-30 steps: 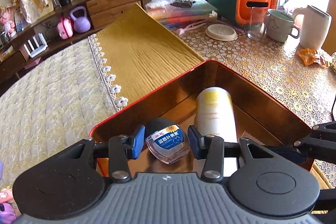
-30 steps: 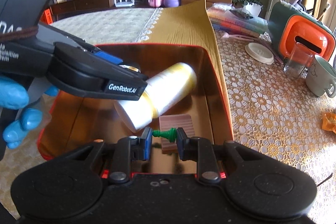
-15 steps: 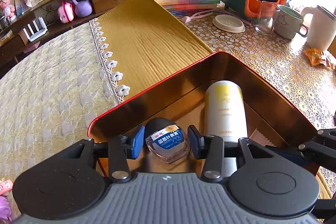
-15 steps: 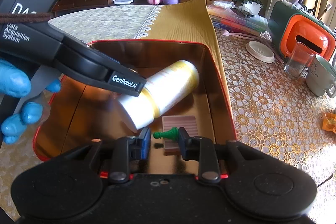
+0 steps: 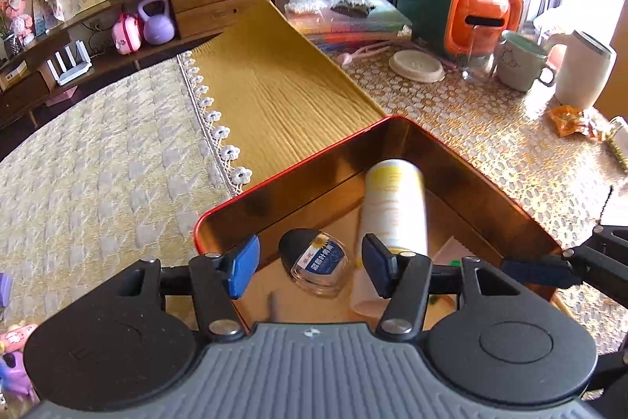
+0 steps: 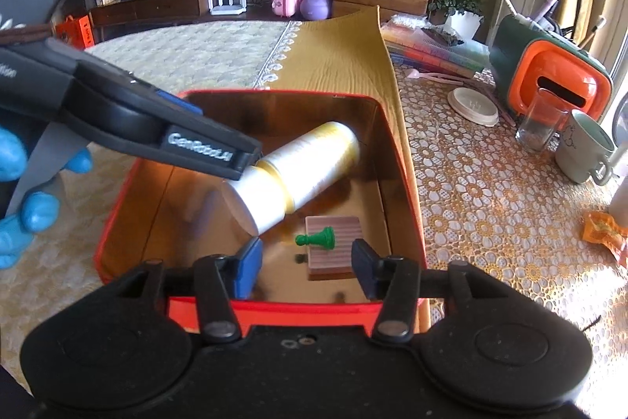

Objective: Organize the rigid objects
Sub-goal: 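Open the left tool to release the jar while the right tool releases the pawn in the tin, then withdraw both tools from the red tin toward the remaining items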

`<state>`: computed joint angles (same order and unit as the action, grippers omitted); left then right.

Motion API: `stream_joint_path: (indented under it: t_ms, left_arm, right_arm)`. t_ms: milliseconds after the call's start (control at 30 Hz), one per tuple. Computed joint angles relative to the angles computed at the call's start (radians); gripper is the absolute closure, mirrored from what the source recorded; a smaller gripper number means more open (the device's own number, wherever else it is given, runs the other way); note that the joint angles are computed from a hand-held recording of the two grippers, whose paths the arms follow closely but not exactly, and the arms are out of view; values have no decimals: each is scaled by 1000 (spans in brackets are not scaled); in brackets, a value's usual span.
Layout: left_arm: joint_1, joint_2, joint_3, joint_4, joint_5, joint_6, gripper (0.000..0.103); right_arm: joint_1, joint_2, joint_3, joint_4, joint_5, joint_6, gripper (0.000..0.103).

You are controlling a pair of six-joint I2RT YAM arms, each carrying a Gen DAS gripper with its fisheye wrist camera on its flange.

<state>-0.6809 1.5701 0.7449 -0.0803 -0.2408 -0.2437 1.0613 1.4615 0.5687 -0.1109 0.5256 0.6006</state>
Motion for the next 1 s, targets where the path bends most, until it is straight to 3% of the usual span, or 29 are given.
stream_joint_path:
  t_ms: [433,867,1000]
  left_arm:
    - [-41,-382,-144,-161,-2,-15,46]
    - [36,-864,-243,-484,29,17,46]
    - [90,-1015,-253,-603,50,48,39]
  right_arm:
    - [190,-86,76,-186,134,186,40]
    - [371,-44,219,-312,224,351,31]
    - [413,-14,263,-304,232,372,27]
